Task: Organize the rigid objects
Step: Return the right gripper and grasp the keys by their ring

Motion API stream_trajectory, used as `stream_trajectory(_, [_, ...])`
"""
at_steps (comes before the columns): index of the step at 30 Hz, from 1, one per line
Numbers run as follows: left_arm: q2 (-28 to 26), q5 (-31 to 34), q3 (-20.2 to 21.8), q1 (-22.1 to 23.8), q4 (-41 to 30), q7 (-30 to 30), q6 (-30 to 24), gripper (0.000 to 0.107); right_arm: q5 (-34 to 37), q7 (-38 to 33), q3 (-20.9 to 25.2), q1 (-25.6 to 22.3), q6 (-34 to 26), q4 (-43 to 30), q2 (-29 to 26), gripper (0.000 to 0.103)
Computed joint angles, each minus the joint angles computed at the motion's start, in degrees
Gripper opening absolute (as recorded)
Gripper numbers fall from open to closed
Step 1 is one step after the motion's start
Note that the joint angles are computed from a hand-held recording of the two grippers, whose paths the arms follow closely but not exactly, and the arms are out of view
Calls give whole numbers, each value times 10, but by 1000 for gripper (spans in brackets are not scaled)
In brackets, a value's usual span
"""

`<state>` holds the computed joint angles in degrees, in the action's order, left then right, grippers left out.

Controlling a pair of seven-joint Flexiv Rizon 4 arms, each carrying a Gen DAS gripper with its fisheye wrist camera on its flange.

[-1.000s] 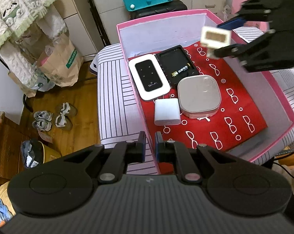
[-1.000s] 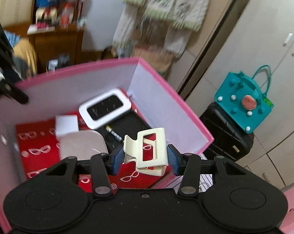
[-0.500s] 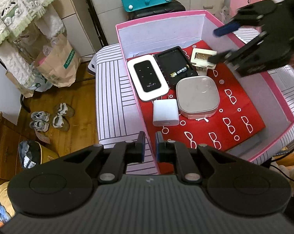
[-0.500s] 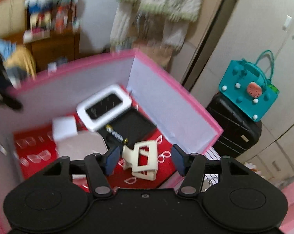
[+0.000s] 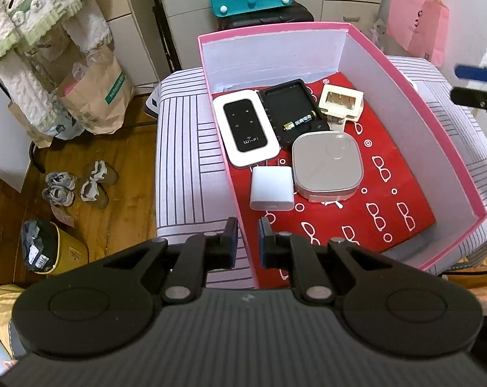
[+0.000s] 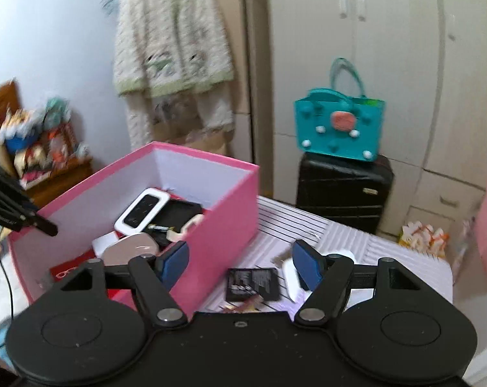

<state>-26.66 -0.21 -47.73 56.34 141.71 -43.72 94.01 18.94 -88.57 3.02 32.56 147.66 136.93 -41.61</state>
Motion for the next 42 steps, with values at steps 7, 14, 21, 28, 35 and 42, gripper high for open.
stream_trajectory(7, [5,-3,16,-17,-1,-9,4,12,-44,58,25,-59,78,13,-76,65])
stream_trajectory(14, [5,-5,19,-22,-1,-16,6,12,-123,72,29,-83,102,3,-132,55])
stream_trajectory(21, [7,-4,19,-22,0,-20,7,12,-147,51,20,-61,55,-5,-125,45])
stream_trajectory(28, [7,-4,18,-21,0,-20,6,13,-136,58,18,-41,-16,-33,-121,45])
stream_trajectory(35, [2,-2,10,-13,1,-20,5,14,-40,-6,-24,40,3,-79,-156,28])
stream_trajectory(42, [-2,4,-4,4,3,-23,3,15,-27,4,-2,27,2,-68,-143,28])
